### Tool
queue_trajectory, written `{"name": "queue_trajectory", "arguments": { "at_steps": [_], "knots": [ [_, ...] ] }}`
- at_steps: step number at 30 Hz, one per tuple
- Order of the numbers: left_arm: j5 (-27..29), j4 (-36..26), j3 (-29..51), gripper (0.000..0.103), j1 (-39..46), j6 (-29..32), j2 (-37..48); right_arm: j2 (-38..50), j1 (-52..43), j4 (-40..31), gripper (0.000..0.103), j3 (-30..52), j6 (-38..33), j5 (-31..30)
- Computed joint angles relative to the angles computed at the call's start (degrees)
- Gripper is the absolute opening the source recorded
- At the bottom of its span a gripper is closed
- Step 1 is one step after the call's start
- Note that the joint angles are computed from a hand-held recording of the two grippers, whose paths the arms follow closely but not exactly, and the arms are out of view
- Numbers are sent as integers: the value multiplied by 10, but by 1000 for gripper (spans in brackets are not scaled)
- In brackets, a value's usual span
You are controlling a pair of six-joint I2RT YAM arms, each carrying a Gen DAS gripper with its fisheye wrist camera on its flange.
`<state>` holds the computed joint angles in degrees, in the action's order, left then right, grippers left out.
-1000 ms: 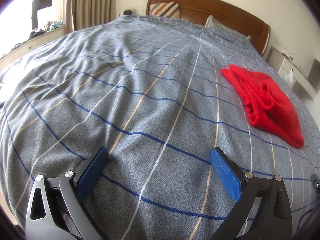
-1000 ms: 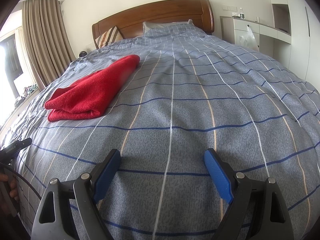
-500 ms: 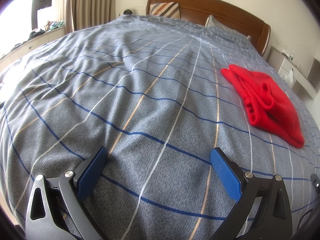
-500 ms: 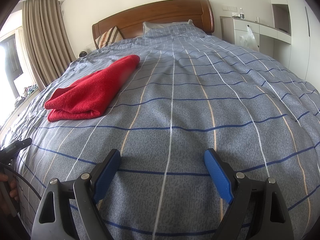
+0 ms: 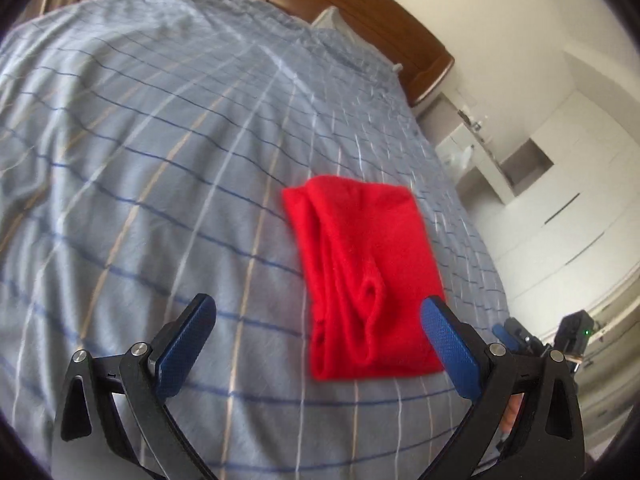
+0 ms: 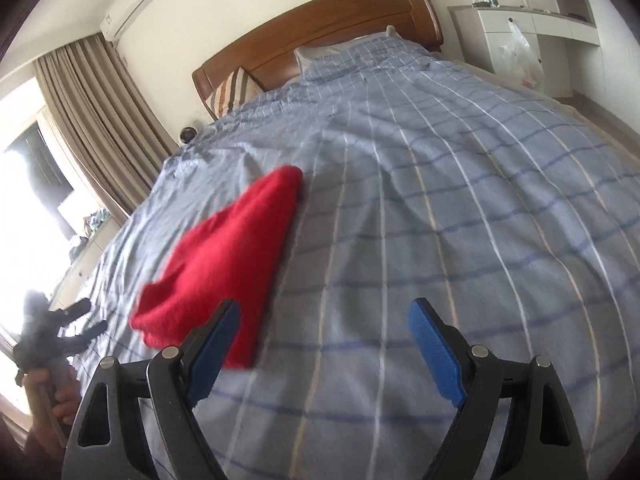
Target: Fold small clothes
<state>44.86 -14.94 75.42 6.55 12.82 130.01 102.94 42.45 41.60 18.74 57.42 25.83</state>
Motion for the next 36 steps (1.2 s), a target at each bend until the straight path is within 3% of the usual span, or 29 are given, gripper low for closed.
{"name": "queue_trajectory", "arguments": {
  "at_steps": [2, 4, 8, 9, 10, 11, 12, 15, 17, 20, 22, 23, 24, 26, 27, 28, 33, 36],
  "knots": [
    [-29, -65, 94, 102, -39, -9, 56, 79, -107, 66, 85, 55, -51, -164],
    [-46, -119, 171, 102, -64, -4, 105, 167, -171, 73, 85, 143, -72, -290],
    [-115, -141, 206, 102, -89, -8, 135, 313, -207, 26, 85, 316, -63, -397],
    [-126, -124, 190, 102, -91, -10, 126, 331, -202, -1, 77, 352, -68, -391],
    [-131, -101, 160, 101, -93, -9, 109, 336, -187, -49, 57, 386, -87, -363],
    [-143, -76, 133, 78, -98, -3, 93, 335, -168, -117, 47, 423, -111, -320],
    [-157, -68, 116, 22, -104, 13, 83, 331, -145, -177, 38, 455, -134, -266],
    [-178, -28, 53, 19, -104, 18, 32, 316, -77, -304, 31, 529, -220, -116],
    [-159, -10, 7, 19, -88, 26, -28, 288, -53, -313, 30, 532, -261, -70],
    [-132, 14, -63, 19, -58, 46, -134, 240, -41, -290, 30, 518, -289, -43],
    [-112, -2, -65, 21, -36, 62, -166, 215, -52, -274, 30, 509, -286, -53],
    [-113, -3, -61, 33, -29, 65, -167, 210, -60, -267, 31, 505, -276, -67],
    [-130, 1, -62, 57, -25, 70, -164, 206, -72, -256, 35, 490, -263, -84],
    [-210, 61, -102, 80, -23, 82, -164, 220, -92, -284, 60, 487, -233, -105],
    [-247, 102, -139, 80, -15, 94, -175, 215, -93, -307, 83, 469, -214, -92],
    [-269, 136, -173, 80, -20, 96, -187, 204, -90, -310, 87, 436, -200, -80],
    [-270, 255, -351, 99, 1, 90, -319, 122, -30, -289, 87, 292, -152, -6],
    [-272, 266, -417, 101, 10, 93, -420, 49, 26, -311, 88, 236, -111, 43]
  ]
}}
